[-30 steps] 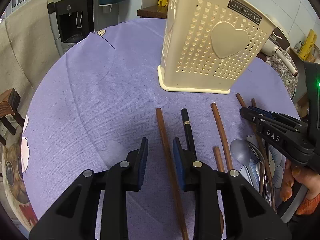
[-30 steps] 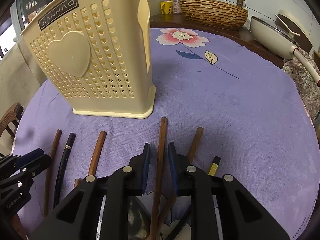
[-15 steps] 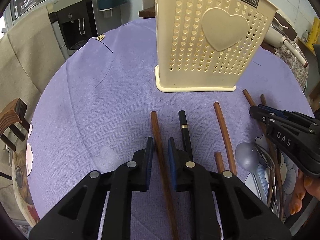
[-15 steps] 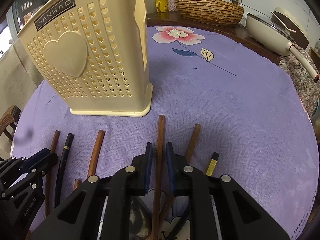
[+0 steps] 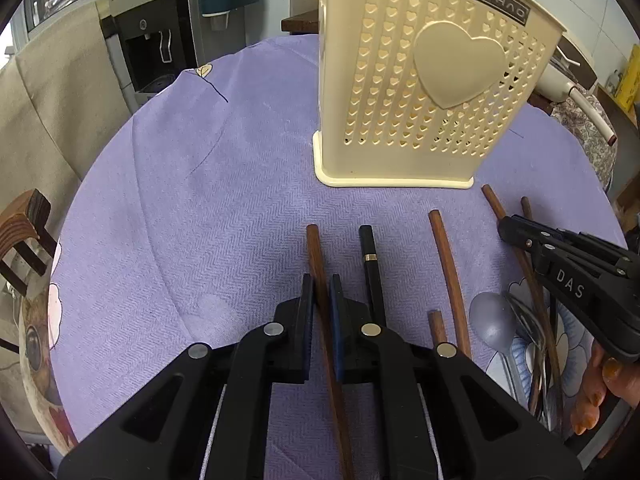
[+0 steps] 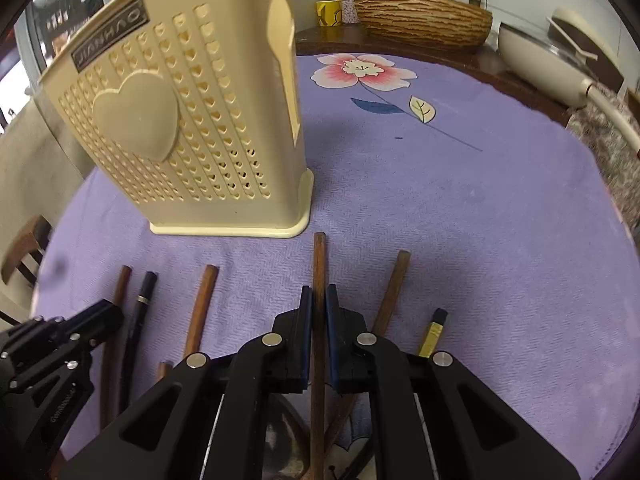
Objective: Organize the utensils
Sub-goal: 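Close the left tool on a brown chopstick while the right tool grasps another, then lift both held brown chopsticks upright and carry them over the cream holder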
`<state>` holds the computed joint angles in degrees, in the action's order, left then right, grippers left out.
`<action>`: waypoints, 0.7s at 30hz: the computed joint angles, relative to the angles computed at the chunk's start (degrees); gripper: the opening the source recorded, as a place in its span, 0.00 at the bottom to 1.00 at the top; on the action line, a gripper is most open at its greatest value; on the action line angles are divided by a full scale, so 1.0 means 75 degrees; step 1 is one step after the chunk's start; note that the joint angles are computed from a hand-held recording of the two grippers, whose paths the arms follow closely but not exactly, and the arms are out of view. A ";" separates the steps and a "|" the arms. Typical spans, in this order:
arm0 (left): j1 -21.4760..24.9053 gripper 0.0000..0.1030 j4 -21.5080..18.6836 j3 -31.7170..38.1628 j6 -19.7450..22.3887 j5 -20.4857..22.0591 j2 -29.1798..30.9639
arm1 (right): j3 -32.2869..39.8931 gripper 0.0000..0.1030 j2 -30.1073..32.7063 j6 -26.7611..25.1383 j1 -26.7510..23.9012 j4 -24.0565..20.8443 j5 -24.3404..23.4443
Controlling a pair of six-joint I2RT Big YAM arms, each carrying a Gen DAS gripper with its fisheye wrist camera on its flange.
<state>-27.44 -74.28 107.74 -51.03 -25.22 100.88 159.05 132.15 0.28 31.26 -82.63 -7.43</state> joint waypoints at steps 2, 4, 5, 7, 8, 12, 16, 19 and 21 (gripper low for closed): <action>0.0052 0.07 0.0118 -0.0061 0.0010 0.0090 -0.0045 | 0.0287 0.07 0.0146 0.0214 -0.0079 -0.0173 -0.0313; 0.0095 0.07 0.0267 -0.0147 0.0007 0.0232 -0.0121 | -0.0222 0.07 -0.0143 0.0280 -0.0122 0.0110 -0.0534; 0.0099 0.07 0.0354 -0.0196 0.0024 0.0267 -0.0178 | -0.0648 0.07 -0.0396 0.0266 -0.0140 0.0368 -0.0643; 0.0045 0.07 0.0395 -0.0198 0.0071 0.0114 -0.0272 | -0.1263 0.07 -0.0803 0.0261 -0.0183 0.0784 -0.0855; 0.0014 0.07 0.0448 -0.0221 0.0108 0.0045 -0.0350 | -0.1472 0.07 -0.0971 0.0276 -0.0213 0.0933 -0.0968; -0.0110 0.07 0.0691 -0.0263 0.0215 -0.0119 -0.0758 | -0.2007 0.07 -0.1551 0.0262 -0.0348 0.1315 -0.1515; -0.0307 0.06 0.0775 -0.0194 0.0421 -0.0449 -0.1164 | -0.2282 0.07 -0.2034 0.0087 -0.0491 0.1542 -0.1982; -0.0529 0.06 0.0728 -0.0069 0.0611 -0.0808 -0.1408 | -0.2452 0.07 -0.2389 -0.0142 -0.0590 0.1707 -0.2197; -0.0632 0.06 0.0661 -0.0005 0.0694 -0.0988 -0.1535 | -0.2460 0.07 -0.2550 -0.0280 -0.0663 0.1708 -0.2378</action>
